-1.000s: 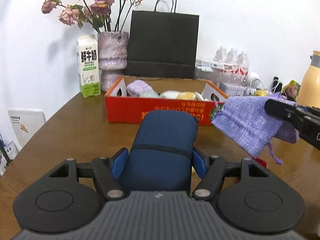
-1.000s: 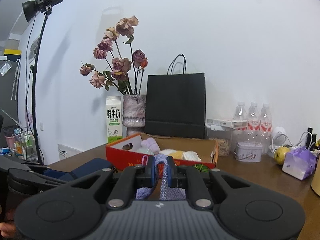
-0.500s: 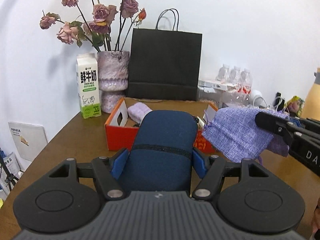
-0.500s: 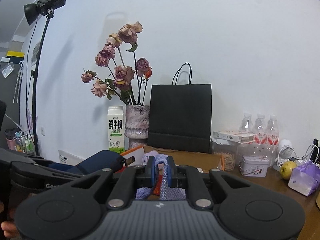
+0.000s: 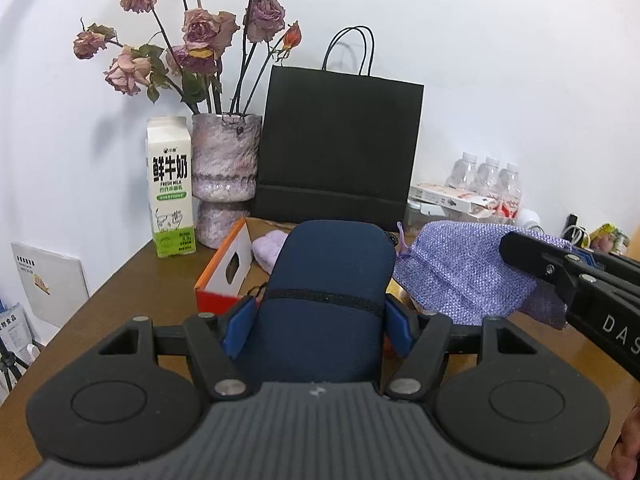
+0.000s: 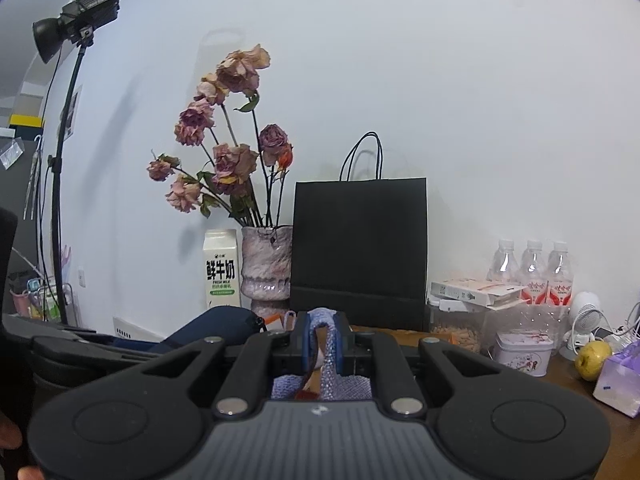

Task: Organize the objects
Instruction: 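Carry the case with the left gripper and pouch with the right into the box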

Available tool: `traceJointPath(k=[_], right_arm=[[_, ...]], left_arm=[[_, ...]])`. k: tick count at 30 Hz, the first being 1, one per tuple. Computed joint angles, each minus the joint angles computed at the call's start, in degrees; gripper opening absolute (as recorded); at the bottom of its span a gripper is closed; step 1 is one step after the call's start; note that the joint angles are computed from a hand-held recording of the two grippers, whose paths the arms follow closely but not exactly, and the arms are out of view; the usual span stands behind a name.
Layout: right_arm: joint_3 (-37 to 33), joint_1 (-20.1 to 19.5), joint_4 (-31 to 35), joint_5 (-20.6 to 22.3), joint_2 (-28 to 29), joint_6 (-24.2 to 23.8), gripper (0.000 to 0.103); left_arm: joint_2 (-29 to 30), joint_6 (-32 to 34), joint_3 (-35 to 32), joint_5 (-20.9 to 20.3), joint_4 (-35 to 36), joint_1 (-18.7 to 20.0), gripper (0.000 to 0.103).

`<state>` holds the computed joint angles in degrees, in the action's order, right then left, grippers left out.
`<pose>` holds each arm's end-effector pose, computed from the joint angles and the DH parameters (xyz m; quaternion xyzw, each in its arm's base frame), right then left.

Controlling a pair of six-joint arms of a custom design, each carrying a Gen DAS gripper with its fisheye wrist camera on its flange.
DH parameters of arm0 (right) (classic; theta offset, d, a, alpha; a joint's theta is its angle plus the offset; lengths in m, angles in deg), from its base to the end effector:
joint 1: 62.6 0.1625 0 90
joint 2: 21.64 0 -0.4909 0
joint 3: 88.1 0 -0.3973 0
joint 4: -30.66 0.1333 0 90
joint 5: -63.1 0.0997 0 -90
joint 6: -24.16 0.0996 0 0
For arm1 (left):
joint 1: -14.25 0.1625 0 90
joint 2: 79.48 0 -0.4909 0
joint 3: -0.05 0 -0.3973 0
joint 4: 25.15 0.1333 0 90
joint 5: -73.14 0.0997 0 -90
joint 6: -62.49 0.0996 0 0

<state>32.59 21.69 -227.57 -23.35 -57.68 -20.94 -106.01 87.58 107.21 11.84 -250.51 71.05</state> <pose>0.0847 -0.5551 0.1437 0.2706 -0.6947 0.6116 0.2649 -0.1949 -0.6287 0.0207 0.3195 0.8069 -0.4598 0.1881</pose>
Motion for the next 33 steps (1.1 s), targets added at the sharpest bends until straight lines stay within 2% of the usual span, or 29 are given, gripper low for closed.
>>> traceJointPath(k=[17, 33], right_arm=[[-10.5, -1.4, 11.7, 1.7, -1.3, 2.0, 0.011], [-19.9, -2.1, 21.2, 0.2, 0.2, 1.8, 0.011]], left_arm=[[4.6, -0.4, -13.1, -2.2, 6.8, 1.5, 0.068], [9.3, 2.6, -25.8, -3.1, 14.1, 3.6, 0.068]])
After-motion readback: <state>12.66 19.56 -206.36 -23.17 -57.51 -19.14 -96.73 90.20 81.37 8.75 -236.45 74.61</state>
